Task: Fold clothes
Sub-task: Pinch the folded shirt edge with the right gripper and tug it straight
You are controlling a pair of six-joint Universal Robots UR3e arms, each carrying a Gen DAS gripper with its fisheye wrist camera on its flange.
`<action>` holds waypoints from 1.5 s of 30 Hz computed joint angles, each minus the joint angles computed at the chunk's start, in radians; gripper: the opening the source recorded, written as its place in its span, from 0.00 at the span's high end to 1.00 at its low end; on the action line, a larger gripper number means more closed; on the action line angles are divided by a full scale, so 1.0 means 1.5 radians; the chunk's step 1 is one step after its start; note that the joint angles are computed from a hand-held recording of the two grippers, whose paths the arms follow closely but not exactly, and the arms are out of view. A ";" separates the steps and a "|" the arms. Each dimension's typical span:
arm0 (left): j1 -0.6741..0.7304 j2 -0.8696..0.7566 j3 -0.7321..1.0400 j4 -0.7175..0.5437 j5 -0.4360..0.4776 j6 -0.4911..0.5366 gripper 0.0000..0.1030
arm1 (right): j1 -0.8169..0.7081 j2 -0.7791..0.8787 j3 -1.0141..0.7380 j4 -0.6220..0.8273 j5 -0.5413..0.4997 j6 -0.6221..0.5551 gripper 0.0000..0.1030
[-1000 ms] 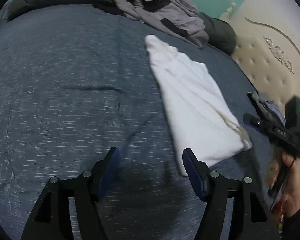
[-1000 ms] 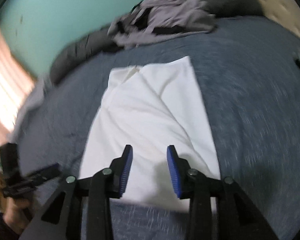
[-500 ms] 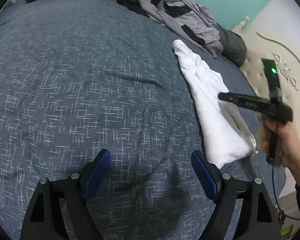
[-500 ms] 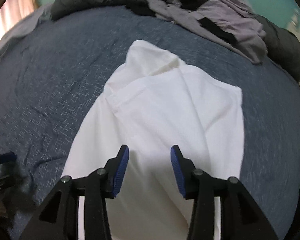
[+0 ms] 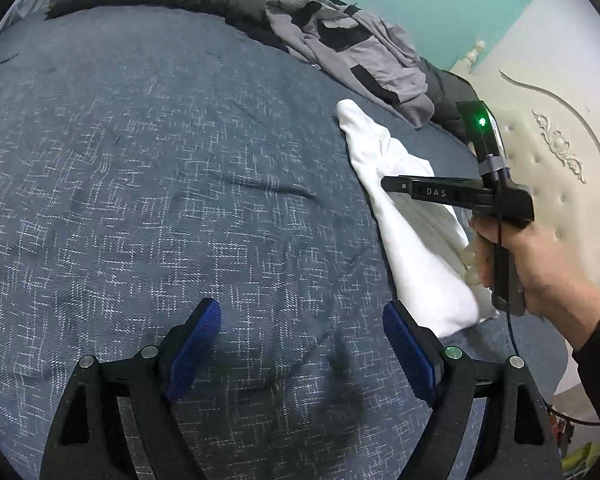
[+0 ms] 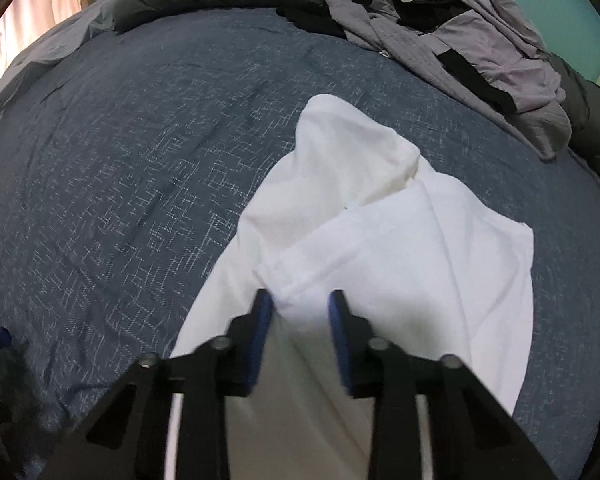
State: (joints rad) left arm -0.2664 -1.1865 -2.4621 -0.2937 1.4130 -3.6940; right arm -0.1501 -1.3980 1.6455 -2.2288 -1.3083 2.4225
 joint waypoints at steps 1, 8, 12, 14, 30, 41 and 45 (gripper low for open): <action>0.001 0.000 -0.001 0.001 -0.001 0.000 0.16 | 0.000 -0.001 0.000 -0.001 0.002 -0.003 0.94; 0.005 0.002 -0.009 0.005 -0.007 0.001 0.16 | -0.056 -0.014 -0.030 0.047 0.086 0.004 0.97; 0.003 0.003 -0.007 0.004 -0.004 0.003 0.16 | -0.109 -0.008 -0.068 0.061 0.132 0.020 0.97; -0.001 0.001 -0.005 0.005 -0.002 0.003 0.16 | -0.132 0.010 -0.109 0.075 0.143 0.029 0.97; -0.006 -0.027 0.000 0.014 -0.005 0.021 0.16 | -0.185 0.222 -0.322 -0.001 0.040 0.102 0.97; -0.014 -0.036 0.007 0.018 -0.010 0.028 0.16 | -0.194 0.227 -0.298 -0.031 0.032 0.136 0.95; -0.013 -0.026 0.007 0.013 -0.010 0.026 0.16 | -0.206 0.168 -0.248 -0.014 0.094 0.068 0.81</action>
